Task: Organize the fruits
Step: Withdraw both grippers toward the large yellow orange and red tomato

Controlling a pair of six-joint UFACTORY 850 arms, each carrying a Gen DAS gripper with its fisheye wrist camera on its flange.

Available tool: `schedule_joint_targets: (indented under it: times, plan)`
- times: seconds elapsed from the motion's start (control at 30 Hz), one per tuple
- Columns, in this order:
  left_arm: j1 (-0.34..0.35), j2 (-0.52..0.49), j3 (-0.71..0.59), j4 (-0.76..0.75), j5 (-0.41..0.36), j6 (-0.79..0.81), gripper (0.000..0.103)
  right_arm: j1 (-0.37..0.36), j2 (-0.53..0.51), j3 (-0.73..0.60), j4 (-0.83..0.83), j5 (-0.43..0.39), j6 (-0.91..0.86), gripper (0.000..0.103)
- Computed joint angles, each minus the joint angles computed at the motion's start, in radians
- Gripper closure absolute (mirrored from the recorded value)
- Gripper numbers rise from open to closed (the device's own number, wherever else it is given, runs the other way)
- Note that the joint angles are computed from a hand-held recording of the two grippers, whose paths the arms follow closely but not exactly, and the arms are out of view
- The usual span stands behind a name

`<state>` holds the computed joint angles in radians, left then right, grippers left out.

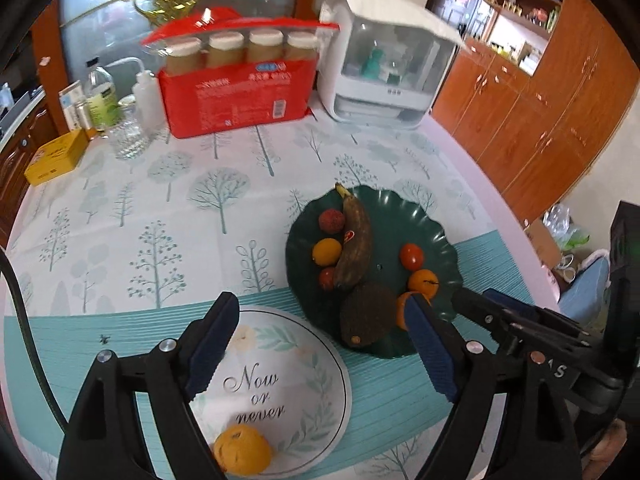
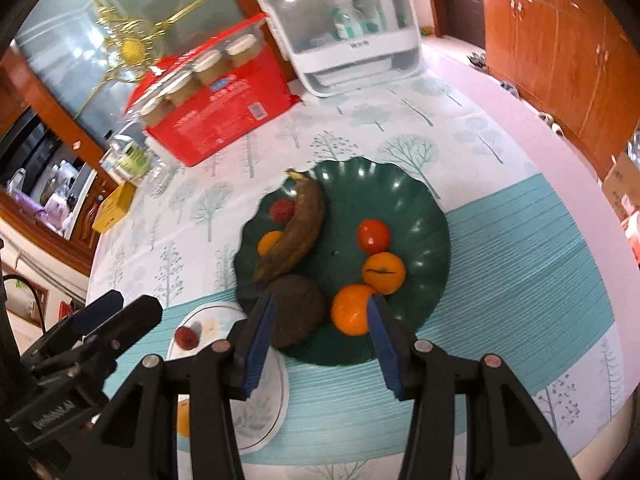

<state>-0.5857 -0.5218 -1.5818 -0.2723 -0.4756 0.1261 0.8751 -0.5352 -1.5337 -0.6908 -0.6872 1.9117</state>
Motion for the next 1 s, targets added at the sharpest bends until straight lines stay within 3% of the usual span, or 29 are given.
schedule_joint_targets:
  times: [0.17, 0.43, 0.6, 1.0]
  plan:
    - [0.029, 0.094, 0.096, -0.039, 0.051, 0.031, 0.016, 0.030, -0.026, -0.076, -0.024, -0.036, -0.048, 0.056]
    - [0.087, 0.207, 0.235, 0.003, 0.115, -0.007, 0.012, 0.063, -0.106, -0.214, -0.024, -0.017, -0.170, 0.051]
    - [0.121, 0.245, 0.315, 0.113, 0.132, -0.099, 0.012, 0.078, -0.194, -0.322, 0.078, 0.000, -0.353, 0.050]
    - [0.188, 0.255, 0.500, 0.150, 0.103, -0.066, 0.012, 0.086, -0.365, -0.460, 0.403, 0.099, -0.713, 0.050]
